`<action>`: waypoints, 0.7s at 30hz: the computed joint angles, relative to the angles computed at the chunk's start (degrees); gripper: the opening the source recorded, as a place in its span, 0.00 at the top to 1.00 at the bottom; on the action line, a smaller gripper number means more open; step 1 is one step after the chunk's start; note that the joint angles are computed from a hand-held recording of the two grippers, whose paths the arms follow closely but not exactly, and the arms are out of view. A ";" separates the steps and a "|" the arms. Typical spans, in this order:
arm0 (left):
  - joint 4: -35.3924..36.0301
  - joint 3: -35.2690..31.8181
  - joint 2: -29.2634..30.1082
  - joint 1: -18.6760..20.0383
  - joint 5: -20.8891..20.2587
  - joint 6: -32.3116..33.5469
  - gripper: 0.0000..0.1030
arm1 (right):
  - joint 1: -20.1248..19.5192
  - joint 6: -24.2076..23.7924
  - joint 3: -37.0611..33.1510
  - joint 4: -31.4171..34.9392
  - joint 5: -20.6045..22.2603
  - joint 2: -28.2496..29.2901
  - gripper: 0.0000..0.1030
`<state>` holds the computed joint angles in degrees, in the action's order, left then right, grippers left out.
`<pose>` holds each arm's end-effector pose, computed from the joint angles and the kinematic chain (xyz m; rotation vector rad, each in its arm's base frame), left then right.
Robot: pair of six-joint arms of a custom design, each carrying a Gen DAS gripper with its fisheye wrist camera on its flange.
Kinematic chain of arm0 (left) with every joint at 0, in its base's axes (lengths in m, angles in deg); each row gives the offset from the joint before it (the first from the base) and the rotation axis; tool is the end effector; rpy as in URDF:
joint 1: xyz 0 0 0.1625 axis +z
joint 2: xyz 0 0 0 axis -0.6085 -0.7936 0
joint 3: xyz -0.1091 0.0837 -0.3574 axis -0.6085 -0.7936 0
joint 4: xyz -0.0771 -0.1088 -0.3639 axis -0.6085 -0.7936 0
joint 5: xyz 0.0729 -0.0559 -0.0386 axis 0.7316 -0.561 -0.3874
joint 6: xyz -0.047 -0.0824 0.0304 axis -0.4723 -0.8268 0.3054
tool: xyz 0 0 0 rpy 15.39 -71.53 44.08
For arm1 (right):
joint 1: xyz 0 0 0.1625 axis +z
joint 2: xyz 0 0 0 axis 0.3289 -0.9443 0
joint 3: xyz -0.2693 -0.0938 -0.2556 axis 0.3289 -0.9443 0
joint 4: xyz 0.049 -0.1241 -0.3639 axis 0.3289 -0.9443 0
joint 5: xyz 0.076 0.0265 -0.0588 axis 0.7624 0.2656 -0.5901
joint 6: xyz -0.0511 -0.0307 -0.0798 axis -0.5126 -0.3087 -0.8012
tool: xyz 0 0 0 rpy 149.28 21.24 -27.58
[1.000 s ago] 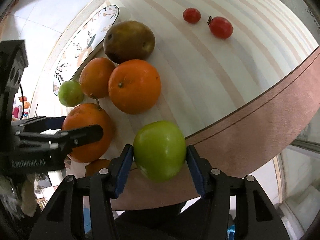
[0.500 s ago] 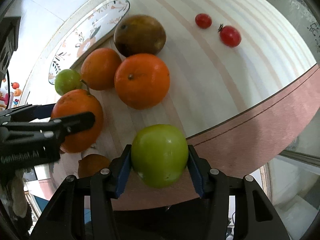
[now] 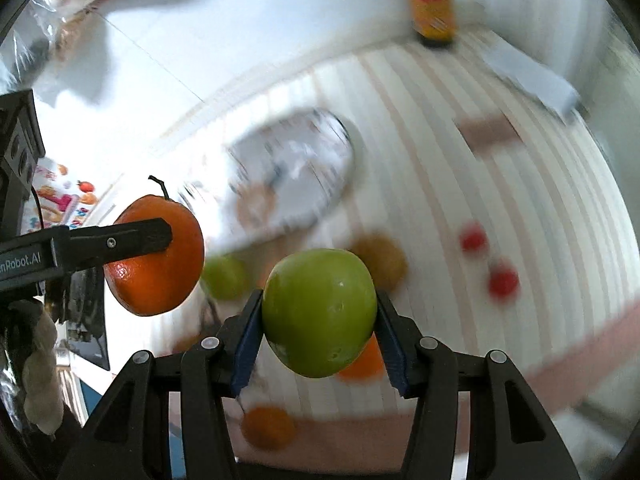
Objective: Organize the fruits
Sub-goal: 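Place the orange on the plate with the left gripper while the right places the green apple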
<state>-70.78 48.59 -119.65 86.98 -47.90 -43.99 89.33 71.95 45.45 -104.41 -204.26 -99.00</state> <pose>-0.2960 -0.6111 0.2209 0.4299 2.6316 0.0121 0.2727 -0.5569 0.2053 -0.2461 -2.6547 0.5844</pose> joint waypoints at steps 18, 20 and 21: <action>6.33 -19.80 14.01 10.47 4.65 -18.82 0.29 | -8.76 -16.63 -45.89 26.26 9.54 30.25 0.46; 6.80 -19.89 14.05 10.65 4.42 -19.03 0.28 | -9.10 -15.86 -47.45 27.77 10.61 31.00 0.46; 7.36 -20.67 14.53 10.82 4.35 -18.95 0.28 | -9.38 -15.38 -48.07 28.50 11.49 31.27 0.46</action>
